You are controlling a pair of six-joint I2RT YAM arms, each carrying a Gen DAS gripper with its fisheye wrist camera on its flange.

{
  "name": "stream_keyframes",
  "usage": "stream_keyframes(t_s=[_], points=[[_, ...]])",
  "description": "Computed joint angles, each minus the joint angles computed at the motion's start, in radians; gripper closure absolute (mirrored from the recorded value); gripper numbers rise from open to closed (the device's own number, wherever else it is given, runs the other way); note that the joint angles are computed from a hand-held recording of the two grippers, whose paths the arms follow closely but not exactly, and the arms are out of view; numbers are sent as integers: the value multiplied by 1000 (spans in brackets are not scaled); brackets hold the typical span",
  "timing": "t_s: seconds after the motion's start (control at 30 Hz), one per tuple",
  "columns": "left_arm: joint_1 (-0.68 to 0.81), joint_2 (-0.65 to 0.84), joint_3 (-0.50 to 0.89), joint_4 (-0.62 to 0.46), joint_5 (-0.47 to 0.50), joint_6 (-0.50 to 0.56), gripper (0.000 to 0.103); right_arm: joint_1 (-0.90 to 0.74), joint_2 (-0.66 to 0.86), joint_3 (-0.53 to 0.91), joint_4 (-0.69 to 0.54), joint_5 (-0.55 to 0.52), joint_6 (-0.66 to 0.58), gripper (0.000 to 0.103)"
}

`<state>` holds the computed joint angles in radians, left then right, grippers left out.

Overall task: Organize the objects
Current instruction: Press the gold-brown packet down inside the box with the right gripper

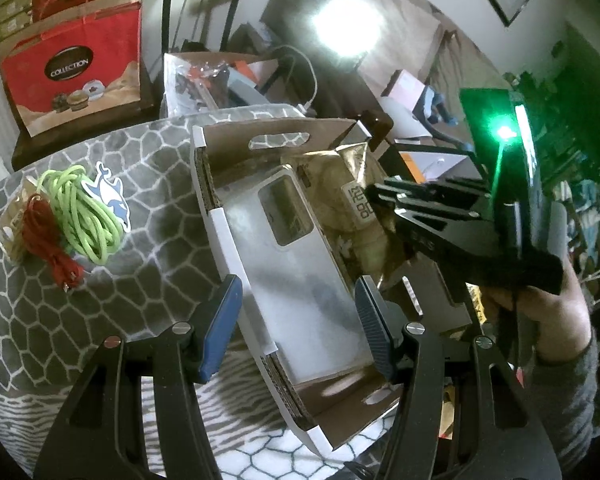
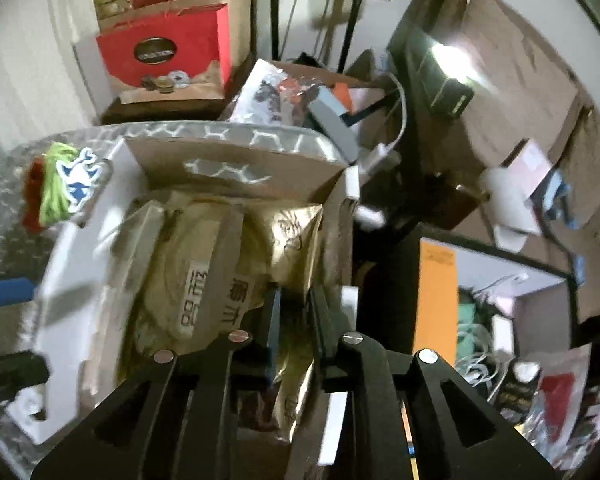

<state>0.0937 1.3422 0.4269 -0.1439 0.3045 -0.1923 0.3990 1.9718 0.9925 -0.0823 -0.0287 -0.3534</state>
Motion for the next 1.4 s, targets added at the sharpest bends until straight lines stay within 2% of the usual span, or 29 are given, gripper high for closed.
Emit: stream_keyframes(t_s=[0.23, 0.43, 0.57, 0.67, 0.93, 1.1, 1.4], points=[[0, 14, 5, -2, -7, 4, 48, -27, -130, -93, 60, -45, 3, 74], [27, 26, 2, -1, 4, 17, 48, -50, -266, -157, -110, -144, -58, 74], [9, 31, -2, 4, -8, 10, 48, -46, -302, -199, -207, -185, -106, 74], [-11, 35, -6, 7, -25, 5, 48, -27, -284, -214, -222, -175, -119, 75], [-39, 58, -6, 16, -53, -7, 48, 4, -142, -202, -112, -106, -90, 77], [-77, 86, -2, 17, -91, -10, 48, 5, -96, -155, -99, -99, -84, 78], [-87, 83, -10, 20, -91, -21, 48, 2, -104, -165, -104, -125, -82, 78]])
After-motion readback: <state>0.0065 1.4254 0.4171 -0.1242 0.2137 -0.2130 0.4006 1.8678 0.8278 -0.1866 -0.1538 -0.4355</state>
